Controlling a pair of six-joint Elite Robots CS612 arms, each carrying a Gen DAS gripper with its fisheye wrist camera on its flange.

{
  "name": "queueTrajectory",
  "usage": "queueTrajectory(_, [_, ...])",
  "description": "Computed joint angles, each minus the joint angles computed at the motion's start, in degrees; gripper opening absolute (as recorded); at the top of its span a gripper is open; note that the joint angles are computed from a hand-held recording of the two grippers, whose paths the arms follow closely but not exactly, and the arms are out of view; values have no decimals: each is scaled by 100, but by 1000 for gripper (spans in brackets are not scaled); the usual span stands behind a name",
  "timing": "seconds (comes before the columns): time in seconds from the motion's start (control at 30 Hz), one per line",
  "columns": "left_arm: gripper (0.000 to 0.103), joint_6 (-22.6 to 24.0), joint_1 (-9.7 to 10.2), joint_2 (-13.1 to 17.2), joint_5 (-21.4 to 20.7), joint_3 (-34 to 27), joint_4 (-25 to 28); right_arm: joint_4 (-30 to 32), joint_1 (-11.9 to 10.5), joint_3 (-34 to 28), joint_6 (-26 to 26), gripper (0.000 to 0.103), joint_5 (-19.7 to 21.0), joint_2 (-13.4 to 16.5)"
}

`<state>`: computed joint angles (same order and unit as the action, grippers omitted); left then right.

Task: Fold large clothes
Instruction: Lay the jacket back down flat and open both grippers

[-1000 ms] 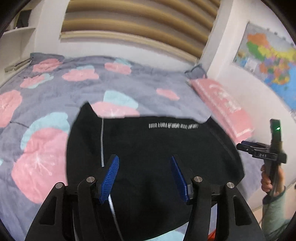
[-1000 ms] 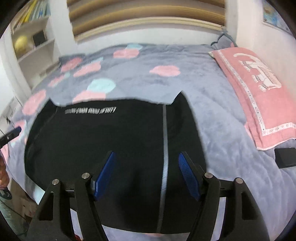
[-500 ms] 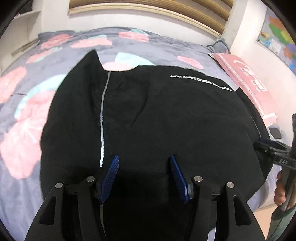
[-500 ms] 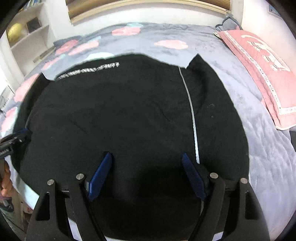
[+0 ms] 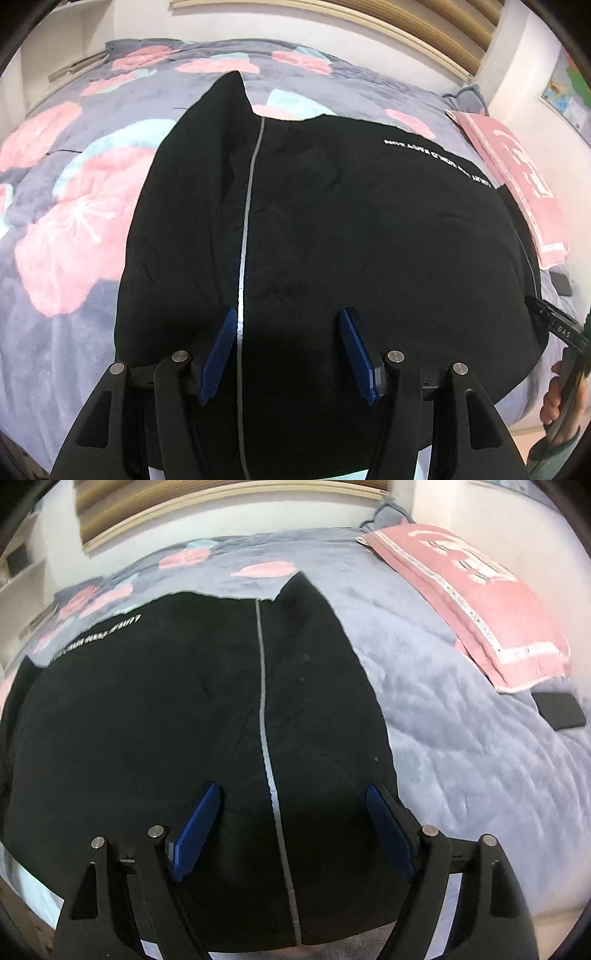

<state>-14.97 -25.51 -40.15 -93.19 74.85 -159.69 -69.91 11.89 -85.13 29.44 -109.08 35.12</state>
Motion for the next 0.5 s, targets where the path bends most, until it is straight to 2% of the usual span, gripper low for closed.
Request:
queueTrajectory(0.1, [59,32,-89,-131,451,155,-129,166,7,19,134,84,-33,-99])
queueTrajectory(0.17, [60,137,-184,-271,874,358,-342,69,46,-27,55,84,-152,-127])
queueTrajectory(0.3, [60,286,-311,-543,1420,674,-595,-270,160,-126,-189,84,-314,-213])
queueTrajectory(0.43, [63,384,-442,-834,2020,1056,-1213,-428,267,-151,-304,84,-306,-336])
queueTrajectory(0.5, [64,399,-467,-945,2142,1183,-1583,-463,326,-189,-325,85,-280,-378])
